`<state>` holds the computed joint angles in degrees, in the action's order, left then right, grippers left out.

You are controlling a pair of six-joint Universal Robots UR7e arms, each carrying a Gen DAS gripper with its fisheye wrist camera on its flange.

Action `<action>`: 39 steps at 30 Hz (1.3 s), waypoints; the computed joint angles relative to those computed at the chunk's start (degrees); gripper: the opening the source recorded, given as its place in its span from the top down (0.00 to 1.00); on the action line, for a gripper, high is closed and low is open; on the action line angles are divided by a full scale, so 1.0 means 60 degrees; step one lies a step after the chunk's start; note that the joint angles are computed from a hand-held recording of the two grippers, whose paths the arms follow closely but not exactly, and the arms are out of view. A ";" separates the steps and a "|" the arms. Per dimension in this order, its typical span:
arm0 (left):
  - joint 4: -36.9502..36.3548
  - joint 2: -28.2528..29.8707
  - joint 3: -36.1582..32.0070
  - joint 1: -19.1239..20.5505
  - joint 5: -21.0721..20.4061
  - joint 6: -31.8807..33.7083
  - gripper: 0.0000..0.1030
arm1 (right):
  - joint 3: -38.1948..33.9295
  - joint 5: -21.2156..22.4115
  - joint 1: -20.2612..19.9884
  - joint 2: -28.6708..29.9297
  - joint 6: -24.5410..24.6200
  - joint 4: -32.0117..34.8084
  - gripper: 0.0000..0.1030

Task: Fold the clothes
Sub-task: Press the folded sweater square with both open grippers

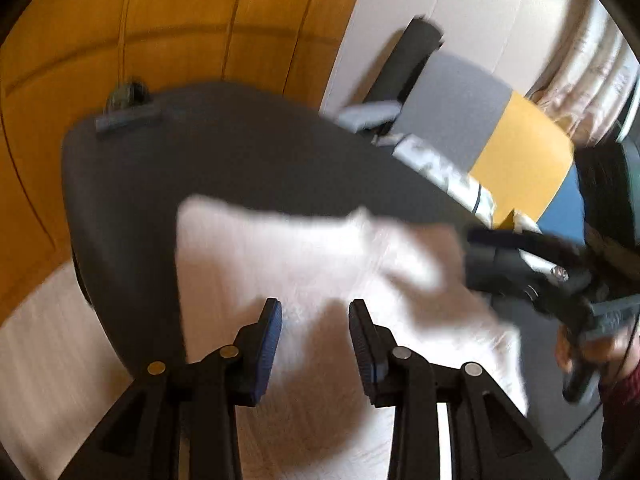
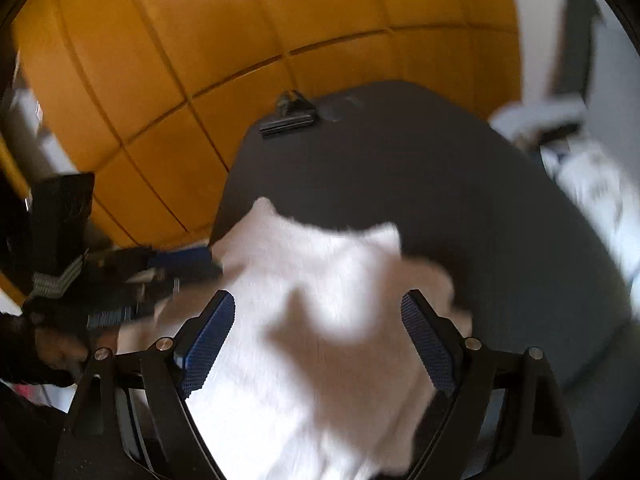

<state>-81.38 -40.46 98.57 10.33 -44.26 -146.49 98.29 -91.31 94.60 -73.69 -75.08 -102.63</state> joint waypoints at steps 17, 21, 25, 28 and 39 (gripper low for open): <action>0.1042 0.0374 -0.0522 -0.0506 -0.0288 -0.1467 0.66 | 0.0181 -0.0642 -0.0812 -0.2014 -0.1383 0.2393 0.08; 0.0619 0.0581 -0.0492 -0.0425 -0.0378 -0.1086 0.65 | 0.0997 -0.2114 -0.1153 -0.2036 -0.1437 0.1425 0.09; 0.1214 0.0988 -0.0984 -0.0064 -0.0469 -0.0390 0.64 | 0.0458 -0.1047 -0.2189 -0.1591 -0.0941 0.1570 0.14; 0.1384 0.0924 -0.0976 0.0193 -0.0320 0.0016 0.63 | 0.0333 -0.0589 -0.2506 -0.1628 -0.0730 0.1734 0.16; 0.2685 0.0837 -0.1804 -0.0963 -0.0843 0.0113 0.61 | 0.2103 0.0015 -0.2822 -0.4034 0.0250 0.0016 0.13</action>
<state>-65.27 -35.44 87.75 4.56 -49.32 -145.81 110.92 -91.22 77.67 -97.89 -73.57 -102.53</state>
